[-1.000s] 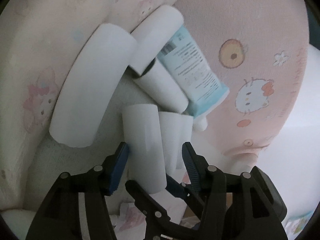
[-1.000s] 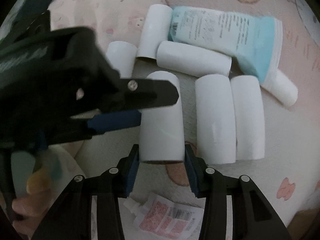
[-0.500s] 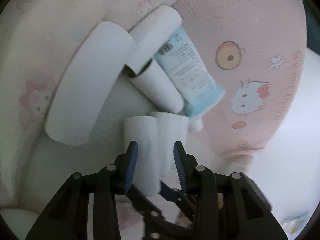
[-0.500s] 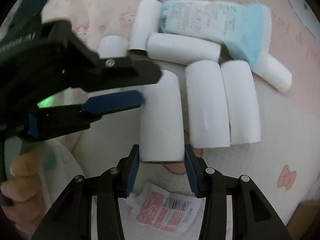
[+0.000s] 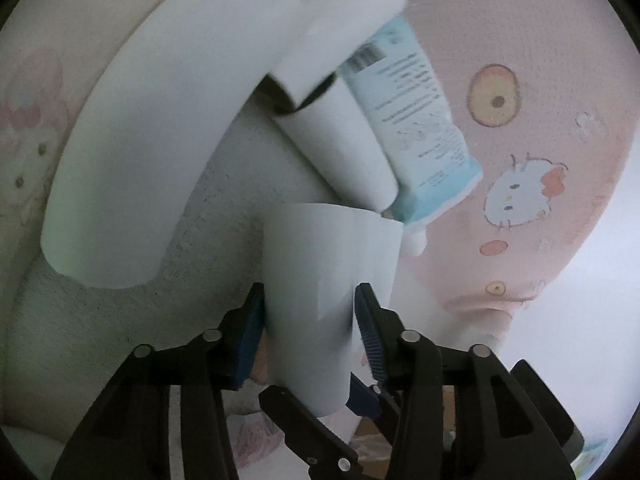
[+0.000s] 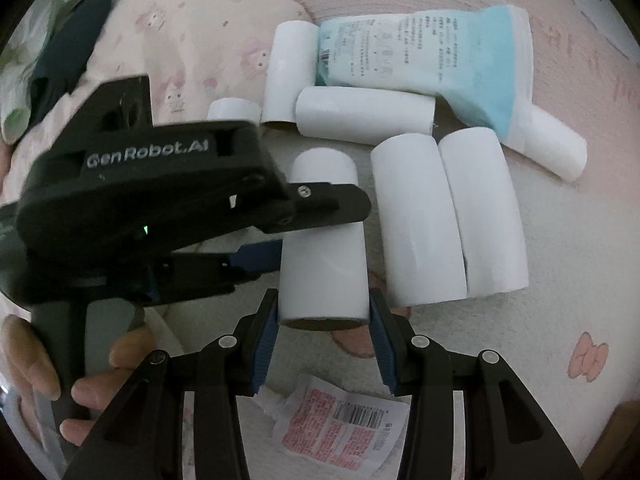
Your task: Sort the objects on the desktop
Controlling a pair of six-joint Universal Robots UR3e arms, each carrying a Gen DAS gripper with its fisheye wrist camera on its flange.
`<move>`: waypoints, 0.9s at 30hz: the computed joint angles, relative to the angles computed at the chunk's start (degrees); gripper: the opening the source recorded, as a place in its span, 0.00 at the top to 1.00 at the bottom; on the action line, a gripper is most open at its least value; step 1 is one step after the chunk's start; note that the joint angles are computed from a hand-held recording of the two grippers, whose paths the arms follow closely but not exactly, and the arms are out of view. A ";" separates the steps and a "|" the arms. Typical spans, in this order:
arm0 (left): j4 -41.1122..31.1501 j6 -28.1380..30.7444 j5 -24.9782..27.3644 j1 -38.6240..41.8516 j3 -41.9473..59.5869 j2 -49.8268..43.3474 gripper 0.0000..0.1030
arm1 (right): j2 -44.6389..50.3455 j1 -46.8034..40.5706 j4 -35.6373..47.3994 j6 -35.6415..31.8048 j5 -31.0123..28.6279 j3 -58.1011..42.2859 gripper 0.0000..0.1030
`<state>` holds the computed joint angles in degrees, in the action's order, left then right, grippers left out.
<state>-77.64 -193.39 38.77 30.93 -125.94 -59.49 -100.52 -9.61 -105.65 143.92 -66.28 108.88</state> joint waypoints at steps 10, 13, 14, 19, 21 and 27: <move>-0.94 5.96 -4.24 -1.29 1.49 2.92 0.55 | -2.15 -2.91 4.28 -2.83 0.00 -4.54 0.60; 1.01 7.36 -5.16 -3.81 2.42 2.34 0.55 | -11.17 -1.47 6.75 -0.14 -1.34 -0.24 0.60; 3.72 6.42 -4.72 -5.39 2.50 1.93 0.55 | -11.84 -2.45 8.02 -0.85 -1.36 -0.73 0.60; 18.69 4.28 4.19 -18.86 6.20 -0.56 0.54 | -19.27 -13.69 22.03 -8.34 1.14 -2.64 0.60; 20.99 3.32 6.27 -22.53 5.90 -0.25 0.54 | -23.56 -22.31 28.60 -16.56 1.40 -0.88 0.60; 16.03 3.11 5.20 -26.10 3.31 3.20 0.54 | -30.53 -24.30 34.77 -18.63 -0.86 2.43 0.60</move>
<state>-61.61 -190.27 43.97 4.83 -122.63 -56.28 -131.04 -33.92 -70.88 125.28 -67.14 111.30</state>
